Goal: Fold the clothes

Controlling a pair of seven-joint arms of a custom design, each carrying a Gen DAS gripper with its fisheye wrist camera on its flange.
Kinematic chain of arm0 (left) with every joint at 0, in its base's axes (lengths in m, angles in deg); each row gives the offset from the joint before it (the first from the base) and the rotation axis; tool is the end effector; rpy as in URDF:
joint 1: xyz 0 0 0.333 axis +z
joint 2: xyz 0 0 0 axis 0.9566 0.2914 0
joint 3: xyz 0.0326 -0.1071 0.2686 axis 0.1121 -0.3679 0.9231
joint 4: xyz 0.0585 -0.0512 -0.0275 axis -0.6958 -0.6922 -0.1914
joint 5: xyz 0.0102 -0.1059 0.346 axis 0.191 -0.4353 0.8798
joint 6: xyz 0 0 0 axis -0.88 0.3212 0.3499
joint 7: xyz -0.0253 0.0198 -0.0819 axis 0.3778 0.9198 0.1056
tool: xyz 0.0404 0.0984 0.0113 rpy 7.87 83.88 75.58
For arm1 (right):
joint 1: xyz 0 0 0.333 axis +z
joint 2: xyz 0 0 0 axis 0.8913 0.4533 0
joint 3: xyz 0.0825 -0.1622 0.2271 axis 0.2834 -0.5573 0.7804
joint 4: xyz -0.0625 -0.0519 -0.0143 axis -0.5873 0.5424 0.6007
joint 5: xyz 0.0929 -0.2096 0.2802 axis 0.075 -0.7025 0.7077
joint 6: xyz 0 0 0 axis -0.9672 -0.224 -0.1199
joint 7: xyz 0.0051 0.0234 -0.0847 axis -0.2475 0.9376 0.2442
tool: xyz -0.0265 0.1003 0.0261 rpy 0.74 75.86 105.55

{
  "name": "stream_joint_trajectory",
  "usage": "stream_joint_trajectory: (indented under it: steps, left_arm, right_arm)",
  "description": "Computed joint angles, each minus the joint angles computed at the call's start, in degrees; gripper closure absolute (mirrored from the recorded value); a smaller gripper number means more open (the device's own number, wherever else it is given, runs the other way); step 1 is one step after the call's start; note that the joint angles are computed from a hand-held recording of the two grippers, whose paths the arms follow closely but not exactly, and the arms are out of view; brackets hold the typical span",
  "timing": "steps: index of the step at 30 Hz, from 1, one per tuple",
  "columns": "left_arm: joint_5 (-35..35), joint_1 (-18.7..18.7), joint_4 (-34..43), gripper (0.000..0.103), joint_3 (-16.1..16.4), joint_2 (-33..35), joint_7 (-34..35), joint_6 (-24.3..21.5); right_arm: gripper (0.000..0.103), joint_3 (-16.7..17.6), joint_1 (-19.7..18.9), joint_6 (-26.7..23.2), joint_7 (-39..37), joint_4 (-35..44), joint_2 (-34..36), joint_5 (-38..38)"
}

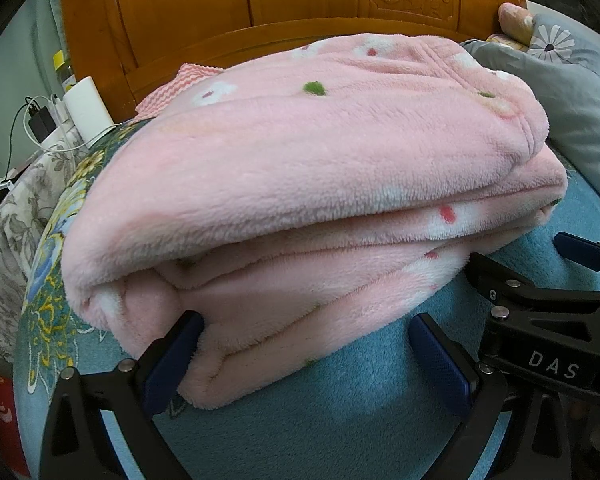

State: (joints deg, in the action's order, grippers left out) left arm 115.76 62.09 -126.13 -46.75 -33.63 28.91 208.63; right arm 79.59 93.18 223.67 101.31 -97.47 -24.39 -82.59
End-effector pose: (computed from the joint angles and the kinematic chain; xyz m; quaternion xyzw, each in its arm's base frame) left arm 0.4286 -0.2142 0.4331 -0.7934 0.5071 -0.1275 0.3117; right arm 0.4941 0.3691 0.4158 -0.8168 0.4785 -0.1547 0.2827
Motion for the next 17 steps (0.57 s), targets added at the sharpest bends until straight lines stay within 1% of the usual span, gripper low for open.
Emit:
stream_joint_trajectory:
  steps: [17]
  left_arm:
    - [0.2,0.1,-0.2,0.000,0.1,-0.1,0.1,0.1]
  right_arm:
    - [0.000,0.2,0.8,-0.5,2.5,-1.5,-1.8,-1.7]
